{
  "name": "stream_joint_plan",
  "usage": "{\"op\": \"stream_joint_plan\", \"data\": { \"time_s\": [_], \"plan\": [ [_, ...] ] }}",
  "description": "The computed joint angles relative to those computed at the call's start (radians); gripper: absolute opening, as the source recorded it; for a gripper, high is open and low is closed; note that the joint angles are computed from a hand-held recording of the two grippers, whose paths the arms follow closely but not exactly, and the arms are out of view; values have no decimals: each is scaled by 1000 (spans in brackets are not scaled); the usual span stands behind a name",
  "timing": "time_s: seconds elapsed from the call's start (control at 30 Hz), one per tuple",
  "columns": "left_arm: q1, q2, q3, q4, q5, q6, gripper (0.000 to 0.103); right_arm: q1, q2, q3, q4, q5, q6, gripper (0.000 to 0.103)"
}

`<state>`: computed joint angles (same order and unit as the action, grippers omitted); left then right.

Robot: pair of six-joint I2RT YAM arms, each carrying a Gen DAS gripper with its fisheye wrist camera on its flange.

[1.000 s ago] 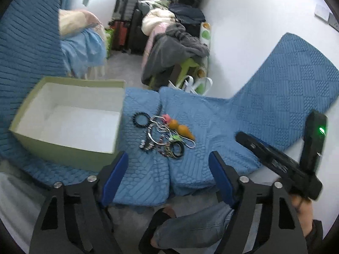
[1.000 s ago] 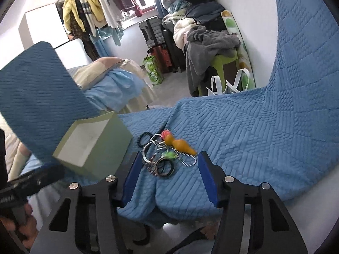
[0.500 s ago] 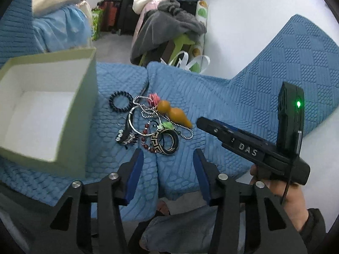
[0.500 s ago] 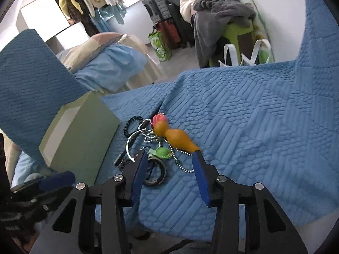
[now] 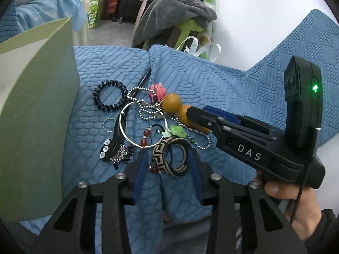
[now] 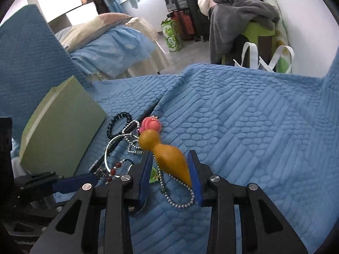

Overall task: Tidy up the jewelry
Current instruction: 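Grasp the patterned bangle with the left tool while the right tool grasps the orange gourd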

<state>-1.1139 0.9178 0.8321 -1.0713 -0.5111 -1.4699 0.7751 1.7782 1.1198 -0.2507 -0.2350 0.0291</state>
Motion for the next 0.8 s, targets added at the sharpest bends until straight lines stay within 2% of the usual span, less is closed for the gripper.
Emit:
{"op": "stream_joint_plan", "data": {
  "time_s": [0.1, 0.23, 0.47, 0.57, 0.8],
  "plan": [
    [22, 8, -25, 26, 18, 14, 29, 3, 39, 30, -11, 6, -22, 32],
    [26, 7, -38, 29, 20, 11, 28, 11, 62, 47, -32, 32, -44, 32],
    [52, 54, -47, 77, 34, 83, 15, 13, 76, 58, -31, 40, -53, 30],
    [18, 81, -44, 66, -17, 39, 12, 25, 73, 66, -48, 65, -53, 30],
    [-19, 58, -22, 20, -47, -11, 8, 27, 5, 26, -28, 109, -4, 30]
  ]
}}
